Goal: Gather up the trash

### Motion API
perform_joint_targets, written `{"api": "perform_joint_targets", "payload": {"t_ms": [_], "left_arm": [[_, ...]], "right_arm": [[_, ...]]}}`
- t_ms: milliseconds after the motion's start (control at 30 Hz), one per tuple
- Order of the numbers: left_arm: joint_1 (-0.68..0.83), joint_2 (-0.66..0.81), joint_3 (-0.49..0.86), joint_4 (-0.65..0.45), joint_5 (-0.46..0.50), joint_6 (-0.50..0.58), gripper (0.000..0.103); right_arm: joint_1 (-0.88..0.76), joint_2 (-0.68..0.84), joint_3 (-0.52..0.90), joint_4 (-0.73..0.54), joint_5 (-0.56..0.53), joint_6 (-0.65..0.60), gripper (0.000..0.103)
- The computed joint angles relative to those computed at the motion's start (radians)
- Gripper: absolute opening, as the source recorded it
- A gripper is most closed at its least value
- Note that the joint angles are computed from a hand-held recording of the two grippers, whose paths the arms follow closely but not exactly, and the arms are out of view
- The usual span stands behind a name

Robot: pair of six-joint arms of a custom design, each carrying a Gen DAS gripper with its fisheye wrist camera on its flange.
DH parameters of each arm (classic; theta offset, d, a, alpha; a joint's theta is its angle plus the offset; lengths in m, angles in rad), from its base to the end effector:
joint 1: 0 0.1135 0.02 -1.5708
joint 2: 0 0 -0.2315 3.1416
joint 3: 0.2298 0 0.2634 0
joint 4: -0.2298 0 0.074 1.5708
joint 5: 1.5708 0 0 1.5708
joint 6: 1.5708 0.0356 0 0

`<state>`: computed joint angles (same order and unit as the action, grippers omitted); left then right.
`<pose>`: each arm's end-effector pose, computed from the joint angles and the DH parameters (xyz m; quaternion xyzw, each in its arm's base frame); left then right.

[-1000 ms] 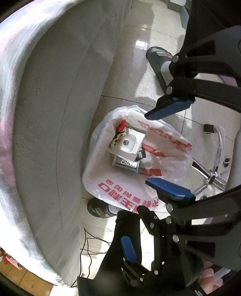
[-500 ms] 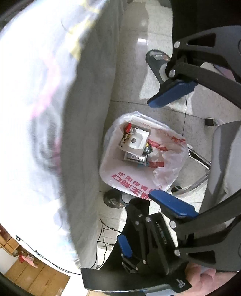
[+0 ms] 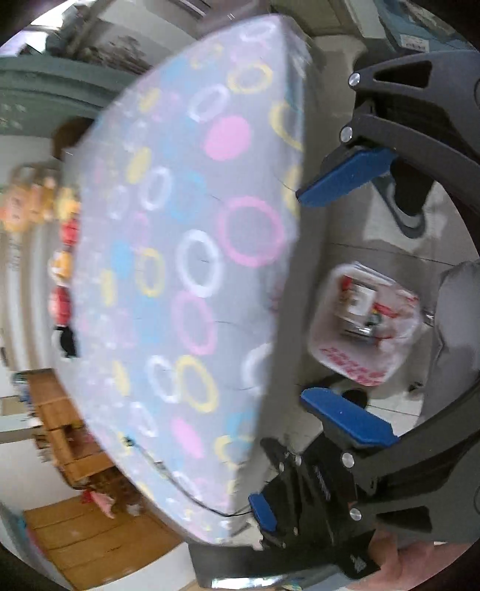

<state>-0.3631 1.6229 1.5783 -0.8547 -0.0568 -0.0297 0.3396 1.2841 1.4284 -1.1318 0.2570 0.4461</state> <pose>0.3364 -0.1257 0.3074 0.1474 0.9323 -0.0380 0.3282 0.2476 0.0779 0.3413 0.0874 0.9466 -0.0042 0.3104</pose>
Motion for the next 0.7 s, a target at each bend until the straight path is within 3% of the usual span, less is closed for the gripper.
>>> {"api": "perform_joint_targets", "payload": {"t_ms": [200, 400, 700], "left_arm": [[0.025, -0.084, 0.113, -0.047, 0.015, 0.026, 0.095], [0.052, -0.156, 0.140, -0.073, 0.021, 0.048, 0.095], [0.098, -0.190, 0.159, -0.092, 0.044, 0.038, 0.095]], "right_arm": [[0.108, -0.003, 0.186, -0.106, 0.210, 0.020, 0.096], [0.170, -0.041, 0.264, -0.126, 0.359, 0.071, 0.096], [0.143, -0.064, 0.281, -0.121, 0.344, 0.100, 0.096]]}}
